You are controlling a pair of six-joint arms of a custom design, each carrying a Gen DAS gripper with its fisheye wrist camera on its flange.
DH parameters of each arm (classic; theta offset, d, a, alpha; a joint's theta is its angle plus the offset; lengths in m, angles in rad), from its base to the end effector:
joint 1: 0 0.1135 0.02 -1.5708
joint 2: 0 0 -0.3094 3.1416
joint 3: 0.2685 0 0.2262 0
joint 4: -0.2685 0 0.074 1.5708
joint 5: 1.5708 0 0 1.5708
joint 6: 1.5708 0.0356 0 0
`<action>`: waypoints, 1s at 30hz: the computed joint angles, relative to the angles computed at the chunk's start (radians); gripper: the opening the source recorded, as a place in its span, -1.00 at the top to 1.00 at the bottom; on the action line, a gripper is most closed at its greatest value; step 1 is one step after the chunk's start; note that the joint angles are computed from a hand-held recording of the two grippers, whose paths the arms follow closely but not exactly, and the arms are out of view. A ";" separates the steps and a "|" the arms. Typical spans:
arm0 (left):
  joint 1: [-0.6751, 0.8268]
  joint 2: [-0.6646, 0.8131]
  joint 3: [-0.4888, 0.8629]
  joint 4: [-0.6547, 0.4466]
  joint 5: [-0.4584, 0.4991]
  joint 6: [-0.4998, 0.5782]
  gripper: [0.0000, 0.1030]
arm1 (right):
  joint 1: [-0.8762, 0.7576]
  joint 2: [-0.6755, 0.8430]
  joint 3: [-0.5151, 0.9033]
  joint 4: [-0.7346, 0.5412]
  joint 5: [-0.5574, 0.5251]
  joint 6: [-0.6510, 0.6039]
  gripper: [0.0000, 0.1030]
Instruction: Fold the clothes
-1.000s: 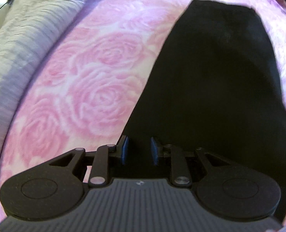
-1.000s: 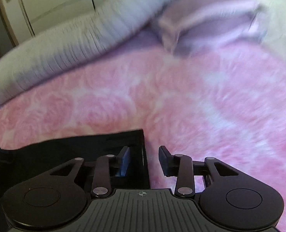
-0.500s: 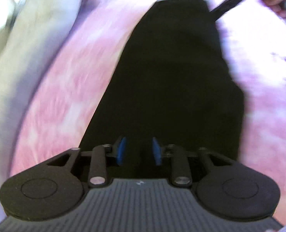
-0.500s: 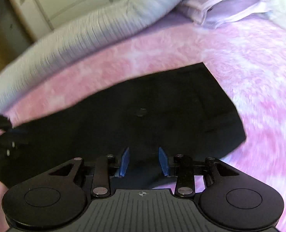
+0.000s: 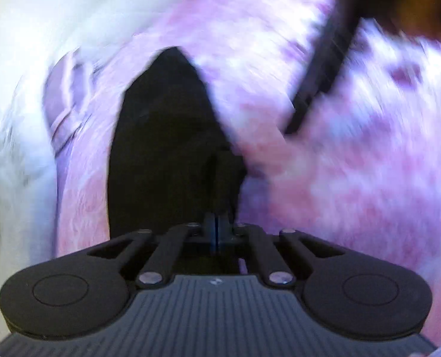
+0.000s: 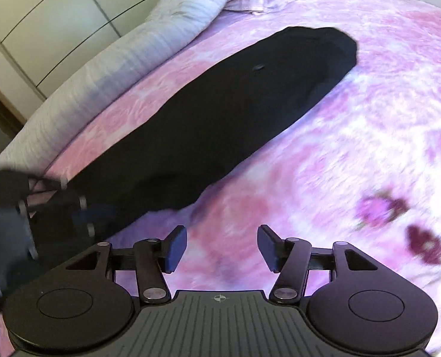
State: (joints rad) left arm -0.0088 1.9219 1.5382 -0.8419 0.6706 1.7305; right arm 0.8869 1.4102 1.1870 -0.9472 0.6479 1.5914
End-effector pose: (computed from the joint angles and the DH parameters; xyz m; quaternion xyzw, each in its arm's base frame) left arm 0.3854 -0.0255 0.2821 0.7473 0.5569 -0.0883 0.3516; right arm 0.1660 0.1697 0.3349 0.3800 0.8502 0.0767 0.3563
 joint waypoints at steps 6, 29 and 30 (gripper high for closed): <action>0.006 0.186 0.433 -0.347 0.006 -0.070 0.98 | -0.090 0.111 -0.025 0.247 0.040 -0.152 -0.10; -0.007 0.090 0.049 -0.111 -0.058 0.352 0.97 | -0.056 0.192 0.066 0.035 0.051 0.284 0.83; -0.003 0.085 0.030 -0.098 -0.064 0.345 0.96 | -0.056 0.185 0.068 0.037 0.050 0.269 0.83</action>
